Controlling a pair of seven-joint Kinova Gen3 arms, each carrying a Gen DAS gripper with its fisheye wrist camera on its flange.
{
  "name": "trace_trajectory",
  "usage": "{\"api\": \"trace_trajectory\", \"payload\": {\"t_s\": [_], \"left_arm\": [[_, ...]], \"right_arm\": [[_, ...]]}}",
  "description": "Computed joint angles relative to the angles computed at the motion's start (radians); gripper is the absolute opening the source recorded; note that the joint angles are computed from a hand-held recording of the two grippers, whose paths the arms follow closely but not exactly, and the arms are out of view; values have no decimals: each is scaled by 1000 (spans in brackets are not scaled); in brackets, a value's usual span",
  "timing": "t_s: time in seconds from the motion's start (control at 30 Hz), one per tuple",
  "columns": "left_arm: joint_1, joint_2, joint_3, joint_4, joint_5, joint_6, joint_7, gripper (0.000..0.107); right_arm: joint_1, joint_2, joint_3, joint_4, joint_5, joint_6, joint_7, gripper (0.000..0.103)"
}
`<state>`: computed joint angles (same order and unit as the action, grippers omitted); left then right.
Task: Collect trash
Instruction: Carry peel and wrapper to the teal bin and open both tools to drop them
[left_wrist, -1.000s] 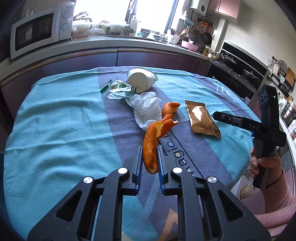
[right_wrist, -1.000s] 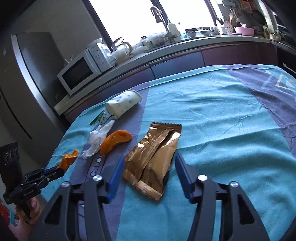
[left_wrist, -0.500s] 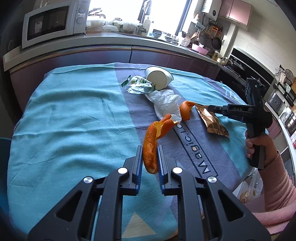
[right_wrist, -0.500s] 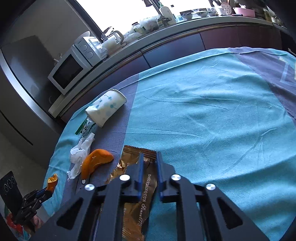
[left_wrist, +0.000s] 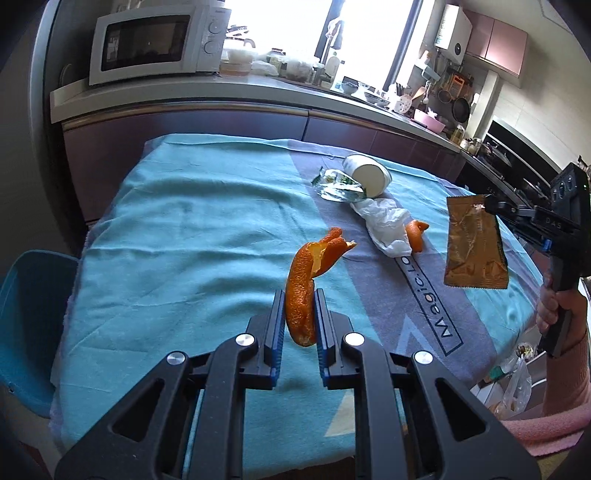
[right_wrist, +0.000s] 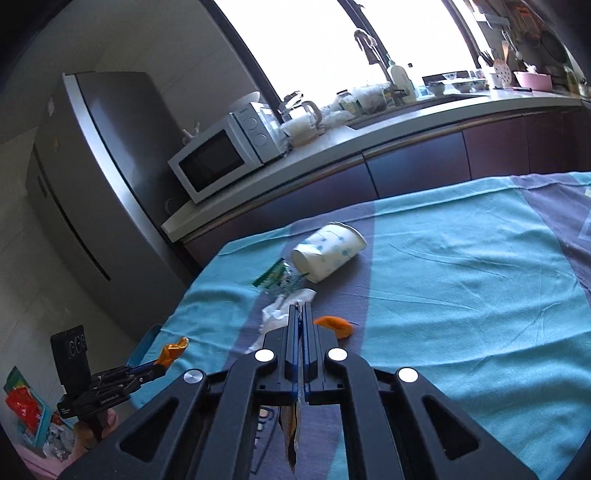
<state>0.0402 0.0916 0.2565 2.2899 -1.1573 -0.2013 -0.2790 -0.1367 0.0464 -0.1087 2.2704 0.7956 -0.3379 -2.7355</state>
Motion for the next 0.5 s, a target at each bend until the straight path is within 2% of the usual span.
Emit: {"api": "trace_trajectory", "payload": {"t_s": [0.23,0.37,0.5], "left_arm": [[-6,-90,-125,67,72,-14,-66,16],[-3,-139,-209,101,148,4,-145,16],[-12,-174,-290,126,200,36,-198,16]], "right_arm": [[-46,56,-50,-104,124,-73,-80,1],[-73,154,-105,-218,192,-86,-115,1],[-95,271,-164,-359,305,-77,-209,1]]}}
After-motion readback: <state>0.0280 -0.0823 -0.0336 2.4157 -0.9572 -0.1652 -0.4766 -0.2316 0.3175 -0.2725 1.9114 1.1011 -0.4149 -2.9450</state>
